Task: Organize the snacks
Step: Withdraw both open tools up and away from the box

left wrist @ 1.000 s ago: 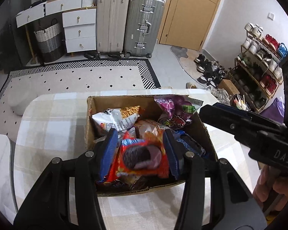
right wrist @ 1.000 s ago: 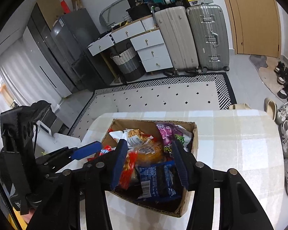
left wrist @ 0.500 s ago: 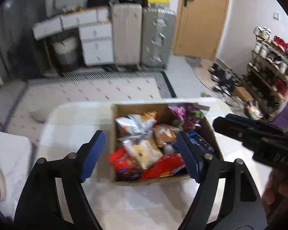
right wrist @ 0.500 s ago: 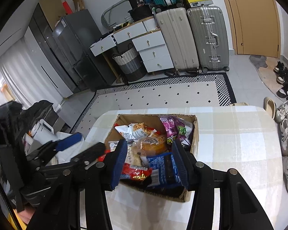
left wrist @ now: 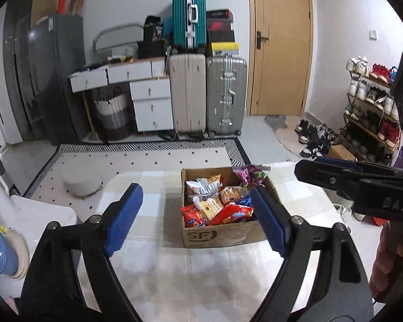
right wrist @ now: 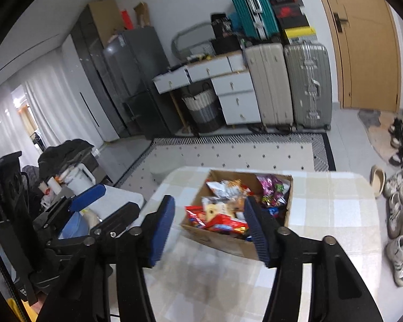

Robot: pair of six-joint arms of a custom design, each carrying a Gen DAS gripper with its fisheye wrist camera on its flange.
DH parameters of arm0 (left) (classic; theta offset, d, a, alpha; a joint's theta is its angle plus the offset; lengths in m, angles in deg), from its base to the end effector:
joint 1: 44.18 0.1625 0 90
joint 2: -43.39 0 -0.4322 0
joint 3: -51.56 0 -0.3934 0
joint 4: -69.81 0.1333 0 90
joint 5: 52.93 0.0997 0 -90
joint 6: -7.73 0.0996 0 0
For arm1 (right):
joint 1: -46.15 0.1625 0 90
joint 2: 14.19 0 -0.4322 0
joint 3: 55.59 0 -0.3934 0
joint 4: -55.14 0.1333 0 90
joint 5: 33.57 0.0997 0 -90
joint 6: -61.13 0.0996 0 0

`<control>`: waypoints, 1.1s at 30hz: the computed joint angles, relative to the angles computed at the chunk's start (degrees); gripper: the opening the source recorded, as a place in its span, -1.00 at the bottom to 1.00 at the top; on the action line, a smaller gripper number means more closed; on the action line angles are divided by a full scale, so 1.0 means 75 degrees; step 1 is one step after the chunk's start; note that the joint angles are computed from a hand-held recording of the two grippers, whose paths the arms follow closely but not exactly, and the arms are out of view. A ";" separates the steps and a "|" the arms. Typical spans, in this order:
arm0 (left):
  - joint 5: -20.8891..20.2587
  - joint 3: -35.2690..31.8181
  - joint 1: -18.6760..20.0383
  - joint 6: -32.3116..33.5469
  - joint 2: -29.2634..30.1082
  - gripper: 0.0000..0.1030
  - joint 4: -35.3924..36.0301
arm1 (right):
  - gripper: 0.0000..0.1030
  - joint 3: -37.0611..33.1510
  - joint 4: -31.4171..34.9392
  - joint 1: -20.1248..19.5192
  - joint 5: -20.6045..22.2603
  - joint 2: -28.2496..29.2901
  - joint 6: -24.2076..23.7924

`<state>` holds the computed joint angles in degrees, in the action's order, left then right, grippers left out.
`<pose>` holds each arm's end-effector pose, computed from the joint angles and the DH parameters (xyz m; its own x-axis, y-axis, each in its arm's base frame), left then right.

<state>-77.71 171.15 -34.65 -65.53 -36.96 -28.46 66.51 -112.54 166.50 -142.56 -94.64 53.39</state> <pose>-0.3980 -0.2937 0.2526 -0.6970 0.0054 -0.7170 0.6183 0.5108 -0.5973 0.3406 -0.3820 0.3097 -0.8494 -0.4037 0.3400 -0.5278 0.6494 -0.5474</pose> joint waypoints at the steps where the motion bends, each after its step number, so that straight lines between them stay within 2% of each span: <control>1: -0.0012 -0.0041 -0.0161 -0.0278 -0.0086 0.63 0.0357 | 0.26 0.0083 -0.0024 0.0120 -0.0012 -0.0134 0.0038; 5: -0.0136 -0.0392 -0.0913 -0.1579 -0.0379 0.64 0.2089 | 0.40 0.0261 -0.0079 0.0813 -0.0217 -0.0601 0.0183; 7: -0.0248 -0.0697 -0.1399 -0.2648 -0.0424 0.65 0.3419 | 0.56 0.0330 -0.0005 0.1097 -0.0280 -0.0783 0.0204; 10: -0.0475 -0.1019 -0.2122 -0.3679 -0.0466 0.74 0.4789 | 0.70 0.0577 -0.0161 0.1731 -0.0568 -0.1147 0.0212; 13: -0.0700 -0.1342 -0.2933 -0.4635 -0.0378 0.86 0.6132 | 0.72 0.0798 -0.0237 0.2239 -0.0721 -0.1462 0.0463; 14: -0.0750 -0.1466 -0.3072 -0.4845 -0.0316 0.96 0.6415 | 0.76 0.0886 -0.0271 0.2458 -0.0822 -0.1583 0.0565; 16: -0.1021 -0.1634 -0.3573 -0.5526 -0.0263 0.99 0.7116 | 0.83 0.1059 -0.0393 0.2893 -0.1121 -0.1756 0.0716; 20: -0.1581 -0.1805 -0.4336 -0.6040 -0.0223 0.99 0.7636 | 0.91 0.1483 -0.0840 0.3851 -0.2025 -0.2032 0.0845; 24: -0.2211 -0.1794 -0.5024 -0.6622 -0.0249 0.99 0.7994 | 0.97 0.1868 -0.0909 0.4692 -0.2931 -0.2280 0.1115; 29: -0.2989 -0.1743 -0.5808 -0.7377 -0.0198 0.99 0.8407 | 0.98 0.2267 -0.0904 0.5347 -0.3630 -0.2451 0.1501; 33: -0.3573 -0.1458 -0.6424 -0.7695 -0.0159 0.99 0.8388 | 0.98 0.2661 -0.1182 0.5888 -0.4254 -0.2438 0.1783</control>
